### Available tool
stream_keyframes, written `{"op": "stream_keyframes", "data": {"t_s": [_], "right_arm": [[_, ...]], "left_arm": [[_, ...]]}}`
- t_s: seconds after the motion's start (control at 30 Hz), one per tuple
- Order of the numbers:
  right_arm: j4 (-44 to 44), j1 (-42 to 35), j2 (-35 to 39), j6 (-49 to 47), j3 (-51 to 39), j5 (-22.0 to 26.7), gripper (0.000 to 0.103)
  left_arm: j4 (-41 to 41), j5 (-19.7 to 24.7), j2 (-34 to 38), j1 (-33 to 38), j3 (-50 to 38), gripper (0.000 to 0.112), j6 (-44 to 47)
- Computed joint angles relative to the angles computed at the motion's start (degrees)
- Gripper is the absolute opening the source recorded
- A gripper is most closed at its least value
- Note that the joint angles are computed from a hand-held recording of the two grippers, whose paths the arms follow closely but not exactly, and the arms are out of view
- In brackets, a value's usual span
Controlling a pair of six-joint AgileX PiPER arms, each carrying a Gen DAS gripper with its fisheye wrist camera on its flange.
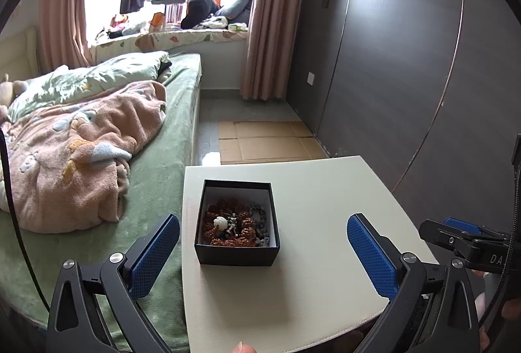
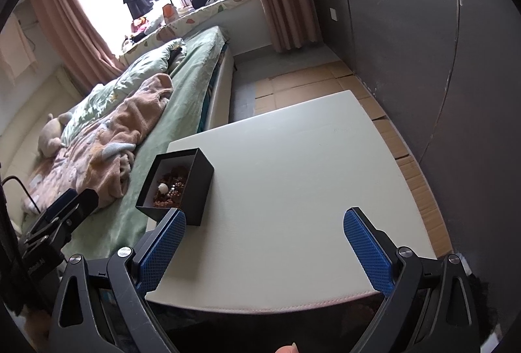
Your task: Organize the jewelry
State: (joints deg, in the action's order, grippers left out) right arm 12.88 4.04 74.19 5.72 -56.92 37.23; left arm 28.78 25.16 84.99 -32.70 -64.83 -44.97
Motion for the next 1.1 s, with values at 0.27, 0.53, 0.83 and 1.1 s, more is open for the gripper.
{"op": "stream_keyframes", "data": {"t_s": [0.27, 0.53, 0.83, 1.1], "right_arm": [[-1.1, 0.4, -1.2, 1.3, 0.3, 0.5, 0.098], [-1.5, 0.0, -1.9, 1.2, 0.4, 1.2, 0.098], [-2.2, 0.6, -1.9, 2.1, 0.4, 1.0, 0.098], [-1.8, 0.0, -1.9, 1.4, 0.5, 1.1, 0.098]], "left_arm": [[-0.9, -0.1, -0.8, 0.5, 0.7, 0.103, 0.3], [-0.1, -0.3, -0.8, 0.2, 0.9, 0.103, -0.3], [-0.3, 0.0, -0.5, -0.1, 0.6, 0.103, 0.2], [-0.6, 0.4, -0.4, -0.1, 0.4, 0.103, 0.5]]}}
